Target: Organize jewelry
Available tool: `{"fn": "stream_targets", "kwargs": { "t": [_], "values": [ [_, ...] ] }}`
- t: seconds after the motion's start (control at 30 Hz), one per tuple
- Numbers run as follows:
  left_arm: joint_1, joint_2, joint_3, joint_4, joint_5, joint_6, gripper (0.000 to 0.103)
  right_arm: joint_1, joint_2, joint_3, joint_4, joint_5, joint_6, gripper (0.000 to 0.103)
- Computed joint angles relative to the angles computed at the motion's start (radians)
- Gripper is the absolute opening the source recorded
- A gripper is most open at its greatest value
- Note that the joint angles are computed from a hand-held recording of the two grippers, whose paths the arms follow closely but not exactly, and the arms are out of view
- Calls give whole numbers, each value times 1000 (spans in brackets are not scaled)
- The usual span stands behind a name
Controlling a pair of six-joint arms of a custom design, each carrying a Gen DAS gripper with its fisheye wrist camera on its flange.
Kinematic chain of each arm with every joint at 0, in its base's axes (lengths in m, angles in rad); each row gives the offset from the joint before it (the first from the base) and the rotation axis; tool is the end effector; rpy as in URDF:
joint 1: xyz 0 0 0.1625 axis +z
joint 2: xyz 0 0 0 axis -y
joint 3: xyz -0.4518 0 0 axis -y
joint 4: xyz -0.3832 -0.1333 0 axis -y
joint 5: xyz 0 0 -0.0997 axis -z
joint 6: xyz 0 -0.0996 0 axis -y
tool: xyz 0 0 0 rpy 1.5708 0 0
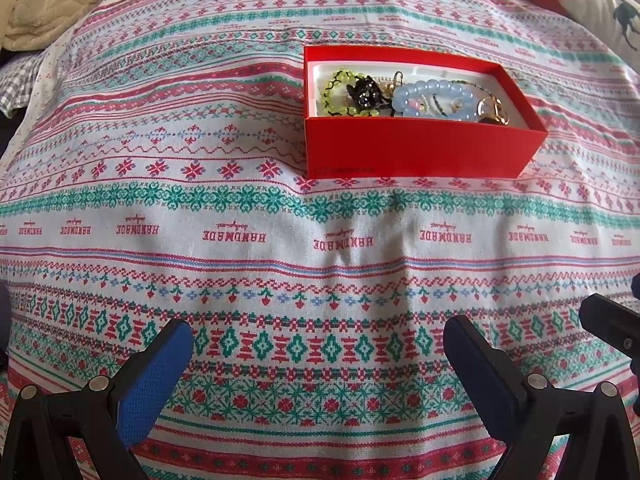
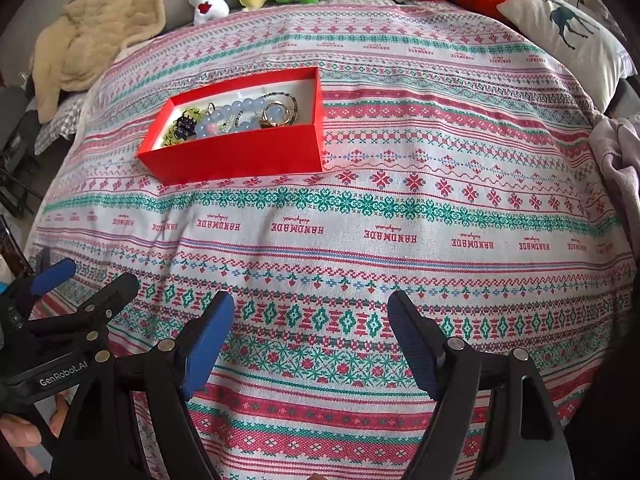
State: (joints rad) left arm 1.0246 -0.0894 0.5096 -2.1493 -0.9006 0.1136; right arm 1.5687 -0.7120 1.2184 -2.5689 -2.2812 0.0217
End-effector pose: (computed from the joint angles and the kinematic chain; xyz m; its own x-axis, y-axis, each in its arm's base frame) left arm -0.3062 -0.8795 -0.0149 -0.6577 0.4170 -0.6273 0.5913 0.8017 -0.0871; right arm 0.0667 -0.8008 0.2523 -0.7572 0.3285 0.5645 0.0183 0.8746 -0.4845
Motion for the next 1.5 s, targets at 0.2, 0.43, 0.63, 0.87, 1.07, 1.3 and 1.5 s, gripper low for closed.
{"fn": "stream_targets", "kwargs": {
  "t": [0.2, 0.43, 0.63, 0.87, 1.07, 1.3, 1.5],
  "values": [
    [-1, -1, 5, -6, 2, 4, 102, 1, -1, 1, 2, 0, 3, 81],
    [-1, -1, 8, -11, 6, 8, 102, 3, -3, 6, -5, -1, -4, 81],
    [0, -4, 15, -19, 7, 16, 102, 3, -3, 5, -1, 0, -2, 81],
    [2, -2, 11, -14, 11, 20, 102, 3, -3, 5, -1, -1, -1, 81],
    [2, -1, 8, -8, 15, 19, 102, 4, -6, 9, -5, -4, -2, 81],
    [4, -1, 4, -4, 16, 19, 102, 2, -5, 12, -11, -9, -4, 81],
    [9, -4, 8, -1, 18, 26, 102, 3, 4, 10, -15, -20, -10, 81]
  ]
}}
